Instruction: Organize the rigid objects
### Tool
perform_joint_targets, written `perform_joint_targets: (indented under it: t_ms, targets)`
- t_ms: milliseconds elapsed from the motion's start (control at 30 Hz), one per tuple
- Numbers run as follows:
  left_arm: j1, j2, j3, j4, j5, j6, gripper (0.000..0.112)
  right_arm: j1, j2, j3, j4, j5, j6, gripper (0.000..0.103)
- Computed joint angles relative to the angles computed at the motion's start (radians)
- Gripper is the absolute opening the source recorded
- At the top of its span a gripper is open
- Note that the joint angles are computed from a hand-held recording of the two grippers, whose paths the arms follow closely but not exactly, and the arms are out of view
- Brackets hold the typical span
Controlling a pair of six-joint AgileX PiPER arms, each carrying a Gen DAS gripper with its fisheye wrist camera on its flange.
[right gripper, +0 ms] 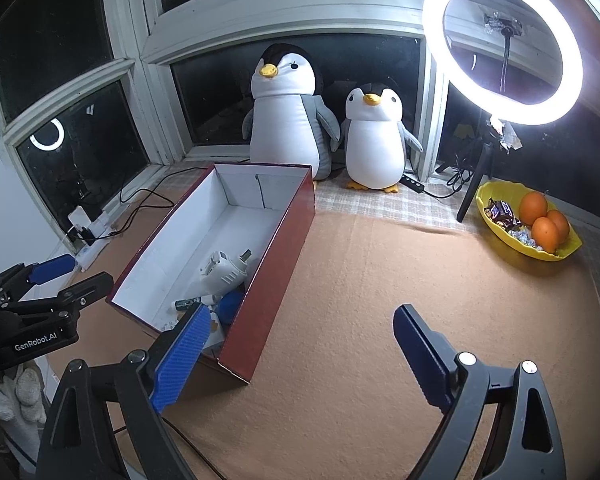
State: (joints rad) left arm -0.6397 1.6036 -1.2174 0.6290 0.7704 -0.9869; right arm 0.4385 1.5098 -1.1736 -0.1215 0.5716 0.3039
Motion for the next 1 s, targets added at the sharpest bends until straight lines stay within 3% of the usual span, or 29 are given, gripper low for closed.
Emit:
perform_joint_targets:
  t_ms: [1000]
  targets:
    - [0.008, 0.004, 0.006, 0.007, -0.002, -0.002, 0.080, -0.018, 0.020, -0.002, 0.017, 0.000, -0.020, 0.090]
